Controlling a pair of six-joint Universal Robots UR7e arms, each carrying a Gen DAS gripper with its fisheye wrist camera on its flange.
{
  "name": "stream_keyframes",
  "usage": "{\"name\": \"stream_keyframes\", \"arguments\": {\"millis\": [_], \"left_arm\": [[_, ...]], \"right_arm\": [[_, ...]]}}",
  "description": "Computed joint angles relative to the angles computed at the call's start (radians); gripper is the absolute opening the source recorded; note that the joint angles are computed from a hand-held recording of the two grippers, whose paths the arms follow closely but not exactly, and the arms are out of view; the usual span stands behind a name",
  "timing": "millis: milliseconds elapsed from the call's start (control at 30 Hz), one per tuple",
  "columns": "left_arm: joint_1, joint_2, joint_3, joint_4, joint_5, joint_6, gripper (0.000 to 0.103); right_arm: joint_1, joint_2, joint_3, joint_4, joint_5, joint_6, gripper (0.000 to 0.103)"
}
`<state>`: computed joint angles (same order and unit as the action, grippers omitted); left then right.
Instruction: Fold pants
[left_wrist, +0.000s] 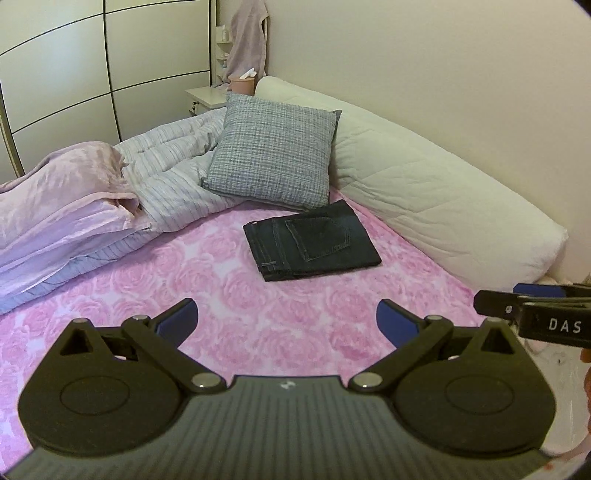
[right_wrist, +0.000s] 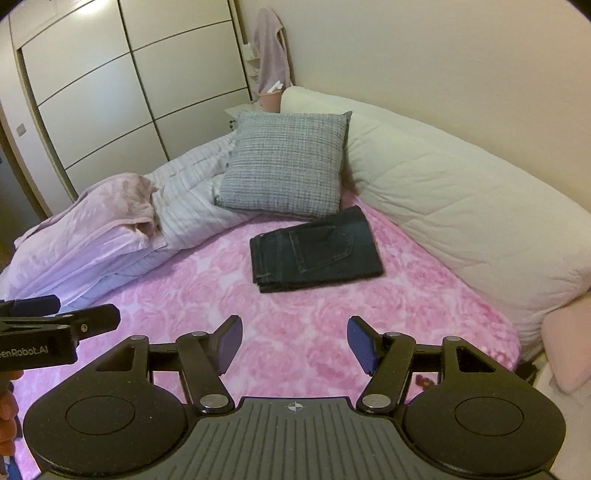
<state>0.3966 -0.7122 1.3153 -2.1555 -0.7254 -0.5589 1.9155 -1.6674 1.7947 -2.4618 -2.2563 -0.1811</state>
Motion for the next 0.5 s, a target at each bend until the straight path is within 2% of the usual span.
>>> {"name": "stream_keyframes", "arguments": {"millis": [233,500], "left_arm": [[-0.027,-0.038,0.041,0.025,-0.012,-0.048,0.101],[-0.048,-0.044,0.046,0.062,-0.003,-0.113,0.101]], "right_arm": [[0.039,-0.045,0.027,0.046,-0.018,0.032,0.06],[0.044,-0.081,0.027,0.103,-0.005,0.031,0.06]]}}
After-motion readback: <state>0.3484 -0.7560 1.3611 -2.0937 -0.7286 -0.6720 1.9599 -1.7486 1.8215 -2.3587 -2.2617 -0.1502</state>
